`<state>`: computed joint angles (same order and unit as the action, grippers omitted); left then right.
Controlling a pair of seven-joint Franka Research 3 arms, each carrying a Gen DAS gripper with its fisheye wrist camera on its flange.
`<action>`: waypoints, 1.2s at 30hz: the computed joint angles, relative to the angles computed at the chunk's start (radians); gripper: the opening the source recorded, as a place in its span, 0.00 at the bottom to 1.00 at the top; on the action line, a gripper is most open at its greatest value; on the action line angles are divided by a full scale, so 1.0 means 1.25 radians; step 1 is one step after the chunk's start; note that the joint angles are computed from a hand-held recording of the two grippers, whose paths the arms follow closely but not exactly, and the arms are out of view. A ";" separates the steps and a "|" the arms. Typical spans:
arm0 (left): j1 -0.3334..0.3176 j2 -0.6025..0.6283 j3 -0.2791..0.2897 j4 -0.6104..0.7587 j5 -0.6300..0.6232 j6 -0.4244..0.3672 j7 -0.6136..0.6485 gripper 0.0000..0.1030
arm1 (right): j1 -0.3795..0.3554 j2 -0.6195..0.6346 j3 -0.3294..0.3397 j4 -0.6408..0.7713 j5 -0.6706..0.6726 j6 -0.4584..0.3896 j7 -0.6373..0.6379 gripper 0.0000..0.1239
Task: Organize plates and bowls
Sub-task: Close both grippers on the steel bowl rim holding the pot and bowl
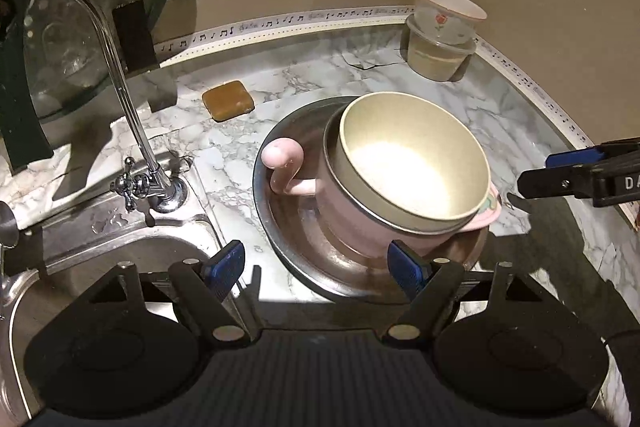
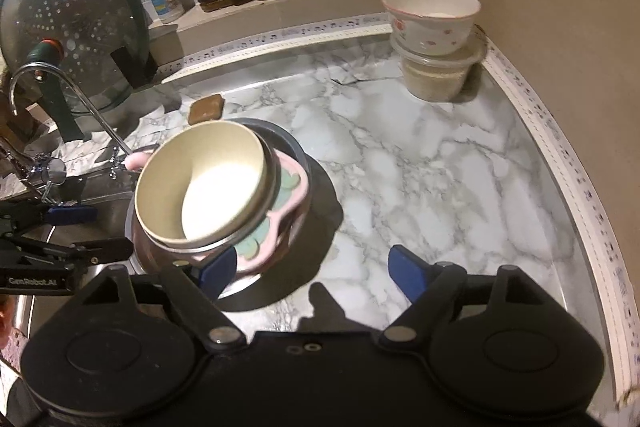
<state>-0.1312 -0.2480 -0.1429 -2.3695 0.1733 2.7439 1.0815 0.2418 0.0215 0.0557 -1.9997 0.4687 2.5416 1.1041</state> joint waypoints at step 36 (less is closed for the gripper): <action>-0.028 0.052 0.044 0.018 -0.311 -0.041 0.134 0.49 | -0.020 0.382 0.027 0.518 -0.024 -0.240 0.068 0.27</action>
